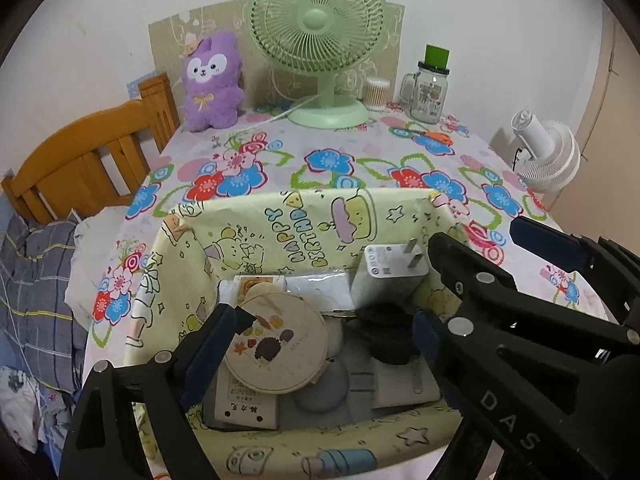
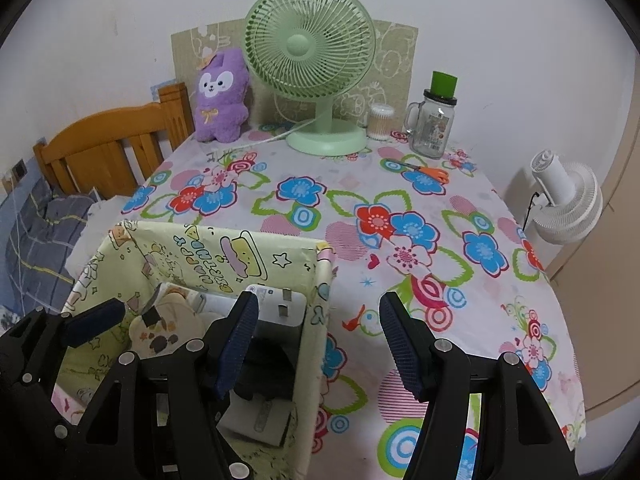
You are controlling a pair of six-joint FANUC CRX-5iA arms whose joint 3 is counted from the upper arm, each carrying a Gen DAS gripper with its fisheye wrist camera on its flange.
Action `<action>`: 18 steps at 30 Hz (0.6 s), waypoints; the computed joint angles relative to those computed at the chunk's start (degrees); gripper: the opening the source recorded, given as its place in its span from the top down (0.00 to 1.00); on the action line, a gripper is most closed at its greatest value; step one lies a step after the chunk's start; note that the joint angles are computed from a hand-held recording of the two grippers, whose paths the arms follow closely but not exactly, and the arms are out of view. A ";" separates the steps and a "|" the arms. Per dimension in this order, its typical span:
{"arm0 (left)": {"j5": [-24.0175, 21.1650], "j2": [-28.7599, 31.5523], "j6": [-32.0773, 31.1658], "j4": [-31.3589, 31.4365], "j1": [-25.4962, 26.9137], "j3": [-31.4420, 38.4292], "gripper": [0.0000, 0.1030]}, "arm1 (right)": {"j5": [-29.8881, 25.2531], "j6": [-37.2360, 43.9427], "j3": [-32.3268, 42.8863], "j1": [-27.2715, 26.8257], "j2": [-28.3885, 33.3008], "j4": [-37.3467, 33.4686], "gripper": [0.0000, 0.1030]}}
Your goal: Organize rigid objects
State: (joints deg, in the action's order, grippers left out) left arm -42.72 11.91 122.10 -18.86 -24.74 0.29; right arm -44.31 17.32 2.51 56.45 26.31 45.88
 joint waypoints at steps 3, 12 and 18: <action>-0.35 -0.49 1.73 -1.65 -1.09 0.39 0.11 | 0.21 -1.04 -1.63 0.09 -1.40 1.26 0.32; -2.14 -1.54 6.09 -5.97 -4.30 2.02 0.07 | 1.84 -6.64 -7.98 -0.32 -6.59 6.21 0.27; -3.84 -1.62 9.48 -9.00 -6.57 3.45 0.04 | 2.21 -9.14 -11.44 -0.64 -9.54 8.45 0.24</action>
State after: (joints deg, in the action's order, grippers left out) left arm -46.56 10.29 131.58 -27.86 -31.31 3.74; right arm -42.10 8.17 -8.93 55.81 16.77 54.33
